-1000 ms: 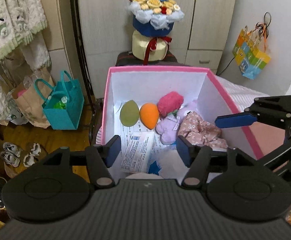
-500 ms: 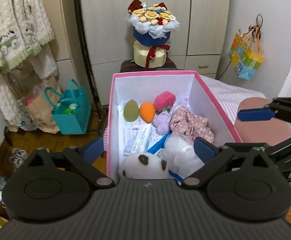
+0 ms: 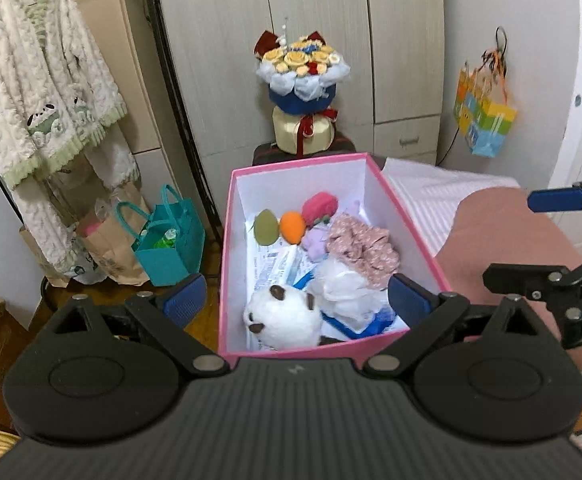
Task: Organize soft objects
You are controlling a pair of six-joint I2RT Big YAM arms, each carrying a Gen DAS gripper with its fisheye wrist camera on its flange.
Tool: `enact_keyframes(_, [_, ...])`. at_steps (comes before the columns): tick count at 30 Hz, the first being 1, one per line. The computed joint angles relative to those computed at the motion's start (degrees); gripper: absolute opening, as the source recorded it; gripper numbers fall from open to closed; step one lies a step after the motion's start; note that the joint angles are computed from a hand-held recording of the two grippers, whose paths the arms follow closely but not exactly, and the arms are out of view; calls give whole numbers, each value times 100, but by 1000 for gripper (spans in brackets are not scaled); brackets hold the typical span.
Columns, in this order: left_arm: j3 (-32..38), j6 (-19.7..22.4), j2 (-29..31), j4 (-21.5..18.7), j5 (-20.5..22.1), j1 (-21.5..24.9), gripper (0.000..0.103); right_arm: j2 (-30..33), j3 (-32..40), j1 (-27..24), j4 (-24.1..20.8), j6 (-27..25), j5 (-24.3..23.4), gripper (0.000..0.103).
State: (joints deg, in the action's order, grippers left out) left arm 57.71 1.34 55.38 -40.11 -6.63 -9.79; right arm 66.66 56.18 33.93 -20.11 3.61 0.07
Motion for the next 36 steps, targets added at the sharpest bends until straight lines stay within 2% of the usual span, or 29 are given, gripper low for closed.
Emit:
enact_keyframes(4, [-192,-277,-258,87,-87,-170,98,-236,-13,261,-416,187,850,103])
enact_keyframes(8, [-409,-591,-434,172,-350,-409,100,-615,-380,229,-200,658,966,103])
enact_keyframes(12, [-539,-713,-519,220,-446,-629,101,-909,-615,216,-245,950,983,103])
enact_keyframes(17, [-674,-877,-620,336,-797,-968,101,-1203,-852,453,-308,1063,1720,103])
enact_keyframes(22, [-750,-1125,-637,374,-954,-1194,101,-1500,-1046,512,-377,1161,1941,103])
enact_keyframes(32, [-909,-1203,-701,515,-1769,-1773,101,-1723,-1232,672,-593,1398,2296,103])
enact_keyframes(36, [-902,-1282,-690,467,-1877,-1911,101,-1799,-1286,706,-658,1495,2463,103])
